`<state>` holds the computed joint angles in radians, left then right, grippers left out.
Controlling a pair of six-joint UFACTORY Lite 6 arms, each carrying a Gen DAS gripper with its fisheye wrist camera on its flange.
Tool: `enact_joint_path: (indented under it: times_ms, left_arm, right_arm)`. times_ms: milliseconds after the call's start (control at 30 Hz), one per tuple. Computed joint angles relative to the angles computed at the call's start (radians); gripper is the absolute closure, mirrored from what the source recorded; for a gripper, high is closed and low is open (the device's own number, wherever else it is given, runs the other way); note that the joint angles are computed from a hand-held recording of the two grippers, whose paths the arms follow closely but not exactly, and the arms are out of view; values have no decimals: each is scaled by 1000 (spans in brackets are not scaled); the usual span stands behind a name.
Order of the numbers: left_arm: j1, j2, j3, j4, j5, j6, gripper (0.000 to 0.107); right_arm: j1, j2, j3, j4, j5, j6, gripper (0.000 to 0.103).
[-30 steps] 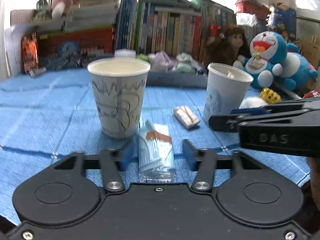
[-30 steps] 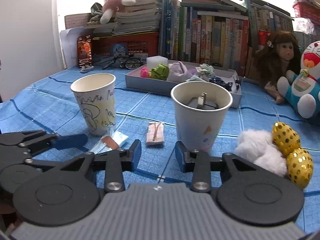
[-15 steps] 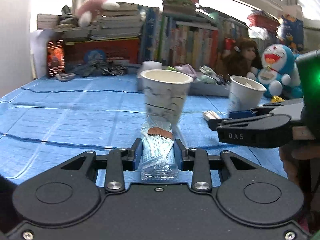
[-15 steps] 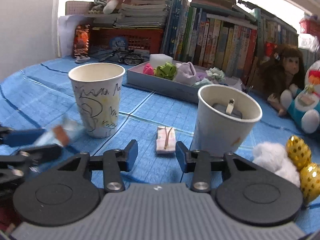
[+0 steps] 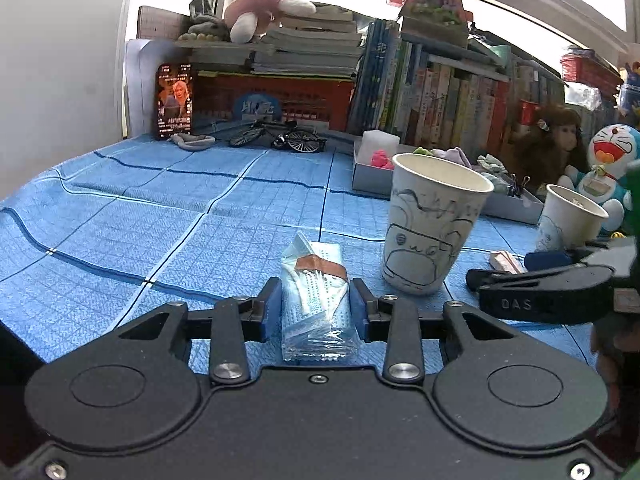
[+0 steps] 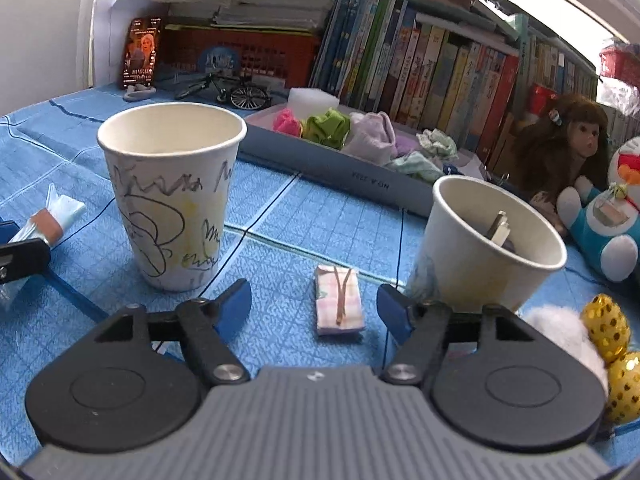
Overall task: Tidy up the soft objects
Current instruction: 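Grasp the blue plastic packet with the left tool while the right tool hovers over the pink folded cloth, then grasp the pink folded cloth with the right tool while the left tool holds the packet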
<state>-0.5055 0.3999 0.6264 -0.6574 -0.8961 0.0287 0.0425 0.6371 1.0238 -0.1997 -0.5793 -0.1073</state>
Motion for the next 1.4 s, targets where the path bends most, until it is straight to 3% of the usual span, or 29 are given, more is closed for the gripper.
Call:
enact_joint_path:
  times_ms: [67, 100, 267, 367, 433, 500, 733, 800, 900, 1100, 1233, 1400]
  left_arm:
    - [14, 13, 12, 12, 4, -12, 71]
    - [18, 19, 18, 12, 2, -12, 69]
    - [13, 43, 37, -24, -21, 9, 52]
    - [14, 57, 52, -38, -14, 27, 48]
    - [21, 72, 67, -36, 7, 39, 48]
    - [28, 86, 76, -27, 21, 40, 48]
    - [16, 91, 66, -38, 5, 64, 48]
    - [12, 91, 66, -45, 4, 71, 48]
    - [9, 95, 71, -44, 4, 83, 48]
    - [52, 87, 89, 47, 42, 49, 48]
    - [69, 85, 96, 63, 58, 51, 48]
    - [46, 121, 111, 28, 29, 98, 49]
  right_arm:
    - [-9, -17, -15, -56, 11, 62, 49]
    - [-10, -25, -25, -63, 12, 73, 68]
    - [-42, -91, -117, -188, -14, 132, 70]
    - [-104, -156, -179, -428, -15, 258, 69]
    - [-151, -193, -212, -562, -17, 318, 64]
    - [-173, -222, -247, -549, -19, 273, 53]
    - [-204, -237, -273, -171, 10, 22, 44]
    - [-230, -249, -298, -230, -40, 85, 42]
    - [-261, -263, -354, -371, -170, 234, 27]
    - [-71, -159, -393, -32, -361, 165, 22]
    - [58, -89, -345, 210, -376, 132, 21]
    - [143, -58, -337, 349, -416, 73, 21]
